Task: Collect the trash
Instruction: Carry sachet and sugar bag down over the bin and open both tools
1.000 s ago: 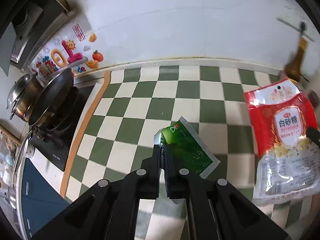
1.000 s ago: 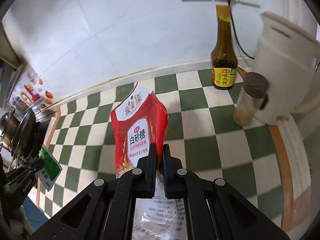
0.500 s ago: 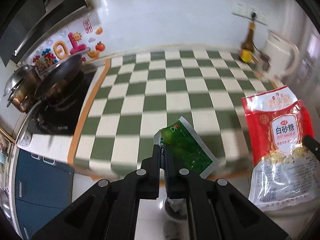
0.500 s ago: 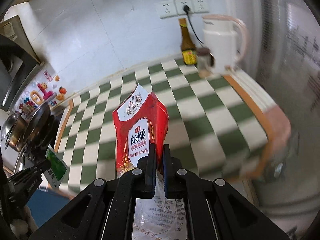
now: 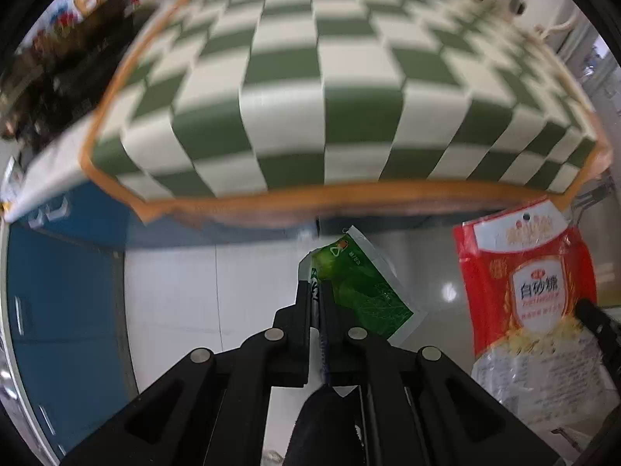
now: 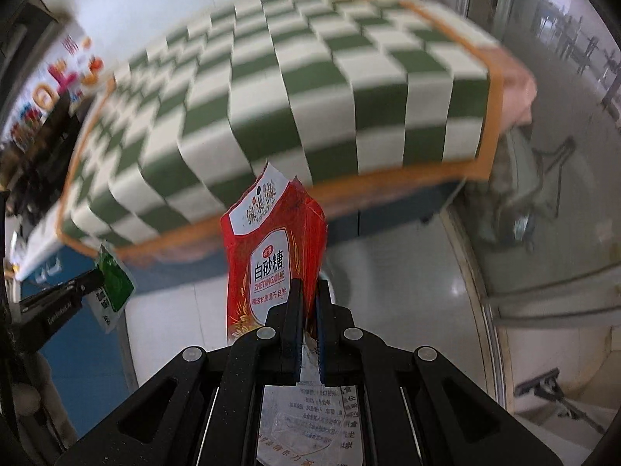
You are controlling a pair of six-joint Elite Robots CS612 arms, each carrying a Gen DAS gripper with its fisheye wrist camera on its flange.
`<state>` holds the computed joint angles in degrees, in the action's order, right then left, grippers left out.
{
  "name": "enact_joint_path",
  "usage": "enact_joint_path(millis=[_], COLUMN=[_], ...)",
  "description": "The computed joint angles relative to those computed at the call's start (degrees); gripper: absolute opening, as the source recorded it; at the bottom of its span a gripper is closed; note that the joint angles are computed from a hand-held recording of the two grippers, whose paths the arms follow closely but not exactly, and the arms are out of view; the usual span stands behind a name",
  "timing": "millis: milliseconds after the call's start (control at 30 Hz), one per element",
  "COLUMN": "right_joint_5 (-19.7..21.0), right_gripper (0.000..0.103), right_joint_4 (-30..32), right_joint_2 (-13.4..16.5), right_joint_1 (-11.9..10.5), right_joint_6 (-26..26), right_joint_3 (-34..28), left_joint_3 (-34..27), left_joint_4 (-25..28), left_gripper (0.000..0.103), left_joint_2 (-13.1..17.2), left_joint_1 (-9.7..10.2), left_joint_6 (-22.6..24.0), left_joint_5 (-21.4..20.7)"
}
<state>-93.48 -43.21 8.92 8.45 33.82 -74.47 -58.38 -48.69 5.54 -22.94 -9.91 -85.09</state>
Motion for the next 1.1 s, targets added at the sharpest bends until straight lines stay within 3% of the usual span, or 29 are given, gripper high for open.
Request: enact_joint_path(millis=[133,267,567,767,933,1033,1067,1100], right_joint_5=[2.6,5.9,10.1,9.9,9.2,10.0,10.7,11.3], right_gripper=[0.006,0.006,0.006,0.006,0.012,0.024,0.024,0.026], right_joint_4=[3.7,4.6,-2.0,-9.0,-13.1,-14.0,-14.4,-14.8], right_joint_2=[4.0,10.0,22.4,26.2,26.7,26.6,26.7,26.8], right_joint_1=[-0.2,-0.7,-1.9,-1.6,-1.0,-1.2,-1.2,-1.3], right_joint_6=[-1.1,-0.5,1.3,0.2,-0.4,-1.8,-2.0,-2.1], right_joint_3=[-2.1,-4.2,-2.9,2.7,7.2,8.5,8.3,7.9], left_joint_3=[-0.1,-0.4,1.8,6.3,8.6,8.1,7.0,6.9], left_joint_4=[2.7,3.4,0.9,-1.9,-3.4,-3.8,-3.8,-4.1], left_gripper=[0.002,0.002,0.002,0.006,0.010,0.022,0.033,0.053], left_joint_2=[3.0,7.3,16.7,19.6,20.1,20.5,21.0,20.9], left_joint_1=[0.44,0.56,1.15,1.22,1.32,1.44,1.48,1.51], left_joint_6=[-2.6,-5.2,-7.0,-7.1,-5.6,-5.2,-5.6,-6.0], left_joint_5=[-1.6,-2.2,-8.0,-9.9,-11.7,-11.1,-10.6,-10.4])
